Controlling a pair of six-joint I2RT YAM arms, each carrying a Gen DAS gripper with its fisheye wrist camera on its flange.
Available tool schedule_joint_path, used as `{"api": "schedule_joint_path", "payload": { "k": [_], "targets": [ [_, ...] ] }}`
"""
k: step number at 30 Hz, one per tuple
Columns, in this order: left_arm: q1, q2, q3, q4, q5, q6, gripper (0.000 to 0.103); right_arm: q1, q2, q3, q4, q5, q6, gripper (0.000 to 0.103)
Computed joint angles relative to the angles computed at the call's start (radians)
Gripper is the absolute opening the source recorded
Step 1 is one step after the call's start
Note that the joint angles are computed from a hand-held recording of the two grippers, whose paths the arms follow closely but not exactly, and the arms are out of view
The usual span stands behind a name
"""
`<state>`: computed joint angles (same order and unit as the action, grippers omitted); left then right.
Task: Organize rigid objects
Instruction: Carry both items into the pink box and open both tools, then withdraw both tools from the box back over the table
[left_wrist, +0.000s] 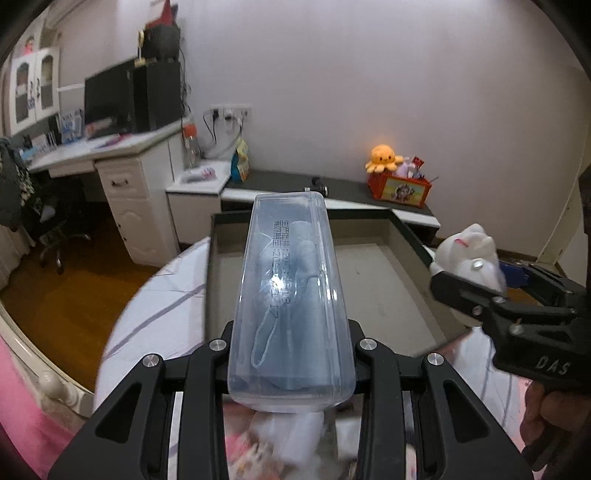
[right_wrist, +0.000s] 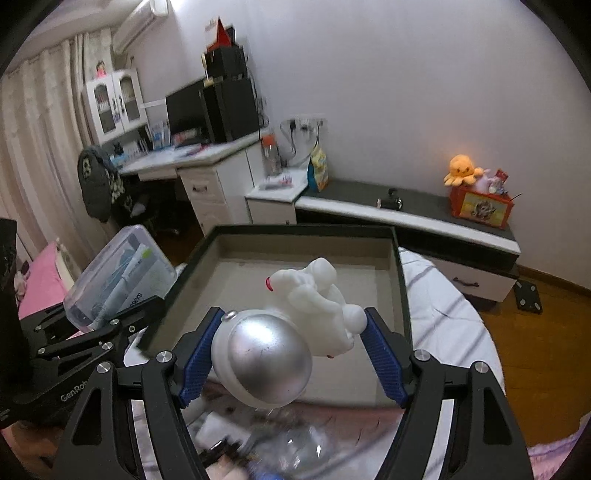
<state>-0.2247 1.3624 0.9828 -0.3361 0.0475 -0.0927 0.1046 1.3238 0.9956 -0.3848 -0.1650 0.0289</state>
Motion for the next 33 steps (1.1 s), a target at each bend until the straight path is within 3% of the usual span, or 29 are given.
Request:
{"api": "schedule_joint_path", "payload": {
  "k": [6,12,13,14,17,19,21,27,33],
  "targets": [
    [-0.028,0.242,0.136,-0.002,-0.034,-0.019,0.032,-0.042,0.265,0.138,-0.010,-0.045,-0.063,0.076],
    [-0.032,0.369,0.224,-0.048,-0.061,-0.024,0.034,-0.067,0.384,0.205,-0.052,-0.075,-0.098,0.076],
    [-0.033,0.369,0.224,-0.051,-0.065,-0.026,0.040,-0.068,0.391,0.205,-0.051,-0.076,-0.104,0.076],
    [-0.035,0.366,0.223,-0.050,-0.074,-0.029,0.054,-0.072,0.404,0.214,-0.052,-0.081,-0.109,0.076],
    [-0.046,0.334,0.198,-0.028,-0.136,-0.039,0.084,-0.085,0.409,0.215,-0.050,-0.095,-0.101,0.084],
    [-0.037,0.302,0.176,-0.017,-0.131,-0.037,0.092,-0.095,0.405,0.217,-0.055,-0.103,-0.099,0.091],
    [-0.029,0.255,0.145,-0.009,-0.137,-0.044,0.094,-0.095,0.385,0.207,-0.044,-0.085,-0.090,0.103],
    [-0.004,0.044,0.021,0.001,-0.155,-0.027,0.103,-0.086,0.256,0.140,-0.023,-0.073,-0.042,0.103],
    [0.071,-0.162,-0.073,-0.036,-0.068,0.027,0.103,-0.052,0.003,-0.008,-0.019,-0.015,0.066,0.103]
  ]
}}
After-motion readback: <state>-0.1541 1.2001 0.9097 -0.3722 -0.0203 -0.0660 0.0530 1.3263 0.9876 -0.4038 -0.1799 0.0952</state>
